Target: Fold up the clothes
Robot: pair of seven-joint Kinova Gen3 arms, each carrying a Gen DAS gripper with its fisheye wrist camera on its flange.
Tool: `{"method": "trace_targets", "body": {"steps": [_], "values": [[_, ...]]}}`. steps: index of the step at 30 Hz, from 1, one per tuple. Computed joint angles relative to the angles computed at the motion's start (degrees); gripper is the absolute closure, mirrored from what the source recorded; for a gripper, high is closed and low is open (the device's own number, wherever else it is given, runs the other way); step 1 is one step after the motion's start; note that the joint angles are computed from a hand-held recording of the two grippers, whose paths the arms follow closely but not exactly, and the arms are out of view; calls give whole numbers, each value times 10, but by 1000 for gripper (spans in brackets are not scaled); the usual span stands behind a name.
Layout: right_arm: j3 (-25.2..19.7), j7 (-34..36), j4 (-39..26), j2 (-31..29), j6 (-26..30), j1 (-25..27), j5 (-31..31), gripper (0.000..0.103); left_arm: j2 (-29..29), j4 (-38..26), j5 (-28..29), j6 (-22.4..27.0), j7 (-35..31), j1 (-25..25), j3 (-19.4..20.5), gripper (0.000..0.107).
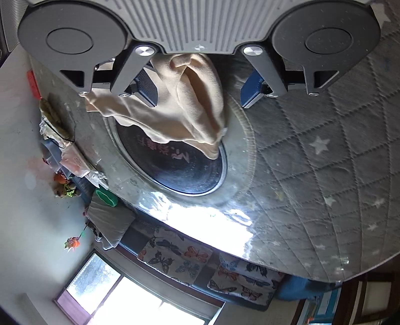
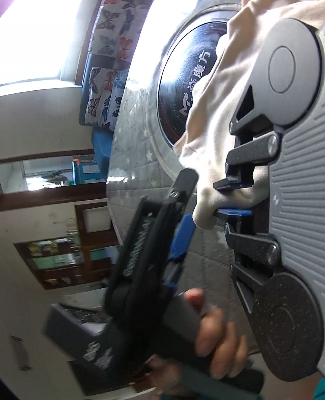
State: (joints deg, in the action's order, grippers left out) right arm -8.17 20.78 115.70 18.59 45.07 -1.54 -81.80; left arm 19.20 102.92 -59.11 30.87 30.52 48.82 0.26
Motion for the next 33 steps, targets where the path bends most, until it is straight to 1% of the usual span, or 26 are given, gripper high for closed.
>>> {"method": "trace_targets", "body": {"steps": [3,5,7,8,11,12,13,14,15,17,18,19,21,23,25,28,32,33], "values": [[5,-5,-2,1,31,17,-3,92,3,-4,25,-44,-18,-21,3,33],[9,-2,0,2,47,26,-6,92,7,-7,56,-69,-36,-32,2,33],[13,-2,-1,2,59,31,-6,93,8,-1,76,-98,-36,-32,-10,33],[15,-4,-2,3,65,34,-5,93,8,5,79,-113,-27,-25,-23,33],[18,-5,-6,7,77,38,3,93,9,22,93,-166,-9,-6,-62,40],[17,-3,-6,9,79,38,4,93,10,26,98,-183,-8,-1,-74,47],[17,-2,-7,10,81,39,6,93,12,30,104,-199,-9,3,-83,57],[17,-1,-8,11,83,39,10,93,14,33,110,-215,-11,5,-92,62],[17,-2,-9,11,84,40,15,93,17,35,117,-227,-14,5,-97,73],[18,-2,-9,9,83,41,22,93,20,30,138,-225,-38,-8,-83,77],[19,-3,-11,9,83,42,29,92,22,28,145,-221,-49,-9,-82,82],[19,-5,-12,8,86,45,35,92,22,28,150,-221,-55,-4,-88,85],[20,4,-5,4,90,53,33,86,21,32,161,-229,-63,7,-103,85],[27,6,2,-1,86,63,25,85,21,35,170,-232,-74,19,-118,86],[35,7,8,-6,79,73,16,77,23,36,177,-234,-84,36,-137,86],[49,-3,16,-12,38,80,-17,71,27,27,193,-221,-111,45,-142,86],[60,6,17,-8,-43,76,-79,65,31,16,217,-205,-147,54,-147,86],[63,11,16,-6,-64,74,-97,62,33,12,223,-198,-156,57,-149,85]]}}
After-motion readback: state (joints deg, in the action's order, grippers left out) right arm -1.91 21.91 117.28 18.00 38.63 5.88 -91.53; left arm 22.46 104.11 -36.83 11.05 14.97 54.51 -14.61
